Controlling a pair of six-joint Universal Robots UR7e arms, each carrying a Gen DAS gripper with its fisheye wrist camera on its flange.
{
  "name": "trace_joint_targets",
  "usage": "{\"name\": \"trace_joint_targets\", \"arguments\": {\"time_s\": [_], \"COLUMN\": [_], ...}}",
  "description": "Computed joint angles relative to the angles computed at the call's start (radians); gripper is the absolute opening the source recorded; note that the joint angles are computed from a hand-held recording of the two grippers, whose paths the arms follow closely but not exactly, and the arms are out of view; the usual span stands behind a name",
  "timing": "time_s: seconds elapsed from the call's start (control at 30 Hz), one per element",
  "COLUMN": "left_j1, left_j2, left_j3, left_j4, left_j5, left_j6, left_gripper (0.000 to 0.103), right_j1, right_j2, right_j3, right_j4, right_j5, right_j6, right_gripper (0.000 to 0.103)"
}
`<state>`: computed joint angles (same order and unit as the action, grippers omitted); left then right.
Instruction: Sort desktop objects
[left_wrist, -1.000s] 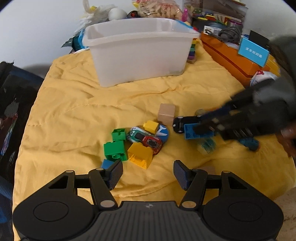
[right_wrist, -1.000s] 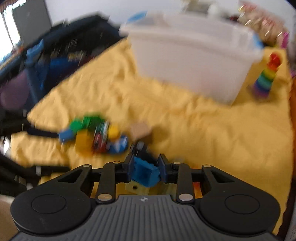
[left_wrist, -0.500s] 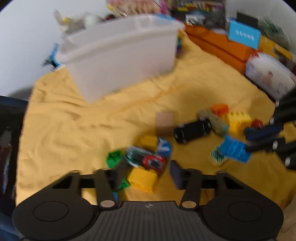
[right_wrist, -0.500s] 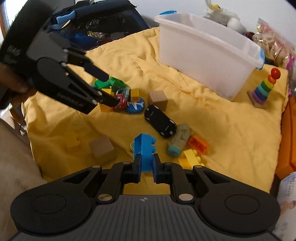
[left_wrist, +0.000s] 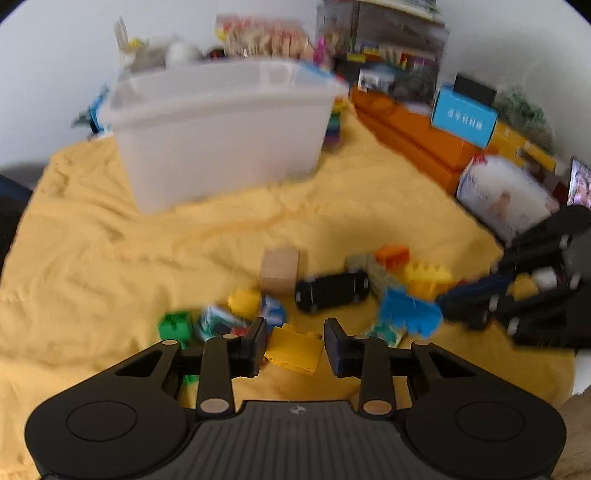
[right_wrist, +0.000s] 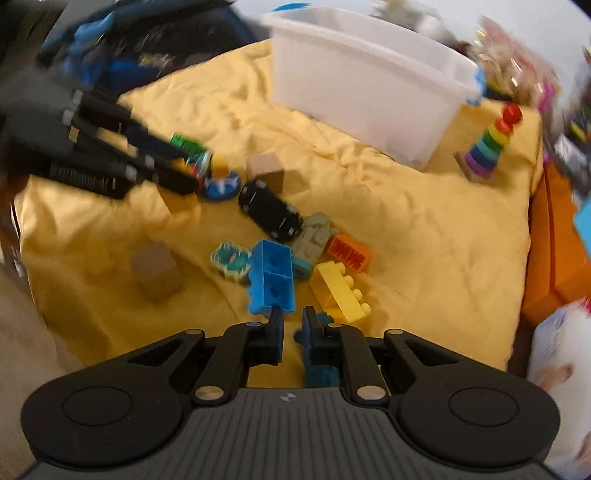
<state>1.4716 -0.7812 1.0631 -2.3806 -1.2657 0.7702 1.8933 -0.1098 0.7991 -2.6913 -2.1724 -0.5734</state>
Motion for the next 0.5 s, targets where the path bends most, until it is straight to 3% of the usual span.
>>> {"name": "trace_joint_targets", "arguments": {"time_s": [0.1, 0.17, 0.33, 0.5], "left_j1": [0.004, 0.007, 0.008, -0.003], "left_j2": [-0.018, -0.037, -0.067, -0.078], "left_j3": [0.028, 0.051, 0.094, 0.126], "left_j4": [0.018, 0.021, -0.009, -0.061], "left_j5": [0.042, 0.066, 0.098, 0.093], "left_j6": [-0.007, -0.012, -0.012, 0.051], "left_gripper": [0.040, 0.040, 0.040, 0.040], "right_j1": [-0.010, -0.013, 0.002, 0.023], "right_j2": [-0.005, -0.013, 0.002, 0.142], "right_j3": [-0.019, -0.016, -0.018, -0.159], "right_j4": [0.020, 0.020, 0.015, -0.069], "right_j5": [0.060, 0.097, 0.116, -0.065], "right_j6": [0.107, 0.129, -0.058, -0.267], "right_gripper": [0.023, 0.028, 0.027, 0.030]}}
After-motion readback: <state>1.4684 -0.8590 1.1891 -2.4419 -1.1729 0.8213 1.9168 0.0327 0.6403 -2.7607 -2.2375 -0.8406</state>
